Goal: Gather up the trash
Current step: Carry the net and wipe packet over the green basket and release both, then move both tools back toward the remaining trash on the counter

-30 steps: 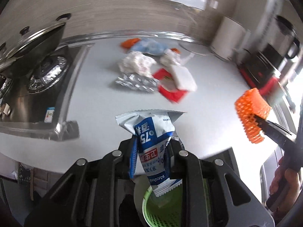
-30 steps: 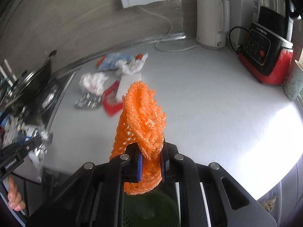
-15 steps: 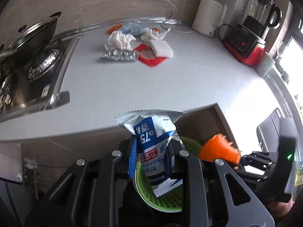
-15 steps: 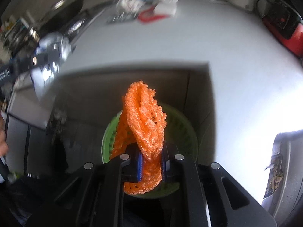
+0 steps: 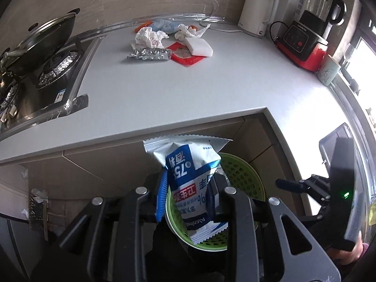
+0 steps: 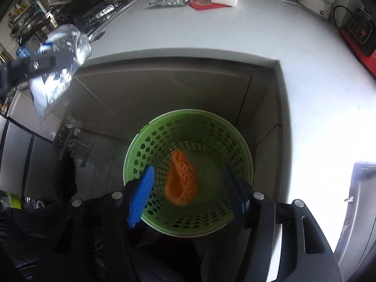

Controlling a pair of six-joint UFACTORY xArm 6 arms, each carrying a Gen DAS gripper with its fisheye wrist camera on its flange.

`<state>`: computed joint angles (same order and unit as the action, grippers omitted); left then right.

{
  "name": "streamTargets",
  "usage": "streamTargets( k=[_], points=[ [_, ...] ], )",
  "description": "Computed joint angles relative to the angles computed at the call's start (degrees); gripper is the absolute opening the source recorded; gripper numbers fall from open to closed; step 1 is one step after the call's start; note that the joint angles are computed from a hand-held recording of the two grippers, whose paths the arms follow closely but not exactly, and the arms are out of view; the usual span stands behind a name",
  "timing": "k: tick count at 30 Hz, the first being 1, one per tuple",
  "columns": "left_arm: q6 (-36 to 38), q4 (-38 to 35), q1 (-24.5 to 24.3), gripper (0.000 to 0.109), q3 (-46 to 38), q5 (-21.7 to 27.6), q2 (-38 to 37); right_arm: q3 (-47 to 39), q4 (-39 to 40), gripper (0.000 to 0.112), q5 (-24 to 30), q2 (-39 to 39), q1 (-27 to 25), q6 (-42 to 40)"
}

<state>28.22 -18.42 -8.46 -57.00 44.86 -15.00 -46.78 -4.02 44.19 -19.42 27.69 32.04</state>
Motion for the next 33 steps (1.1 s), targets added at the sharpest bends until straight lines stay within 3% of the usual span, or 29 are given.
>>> streamTargets(
  k=[4,7,13,16,18,20,29,33],
  points=[
    [2.1,-1.1,-0.1,0.026,0.1,1.3,0.0,0.0,-6.9,0.084,2.3,-4.1,-0.6,5.8],
    [4.9,-2.5,-0.5,0.027,-0.8,4.6,1.3,0.1,-11.5,0.090,3.8,-7.9,-1.5,9.9],
    [7.9,-2.8,-2.7,0.028,-2.4,10.1,5.5,0.5,-16.8,0.091,6.4,-13.4,-4.4,14.1],
    [7.8,-0.5,-4.7,0.040,-2.9,11.7,8.0,1.2,-16.7,0.091,6.1,-14.6,-6.1,14.3],
    [7.4,0.9,-5.6,0.066,-3.3,12.6,9.2,1.5,-16.5,0.091,6.1,-15.1,-6.9,14.3],
    [7.9,1.8,-6.6,0.074,-3.1,12.7,9.6,1.9,-16.2,0.091,6.1,-15.5,-7.1,14.3],
    [9.3,-0.5,-6.5,0.077,-4.3,11.3,9.1,2.2,-15.8,0.091,5.5,-15.0,-7.6,14.7],
    [6.4,-2.2,-4.6,0.078,-6.1,7.6,8.0,1.4,-16.6,0.091,5.2,-14.6,-7.8,14.7]
  ],
)
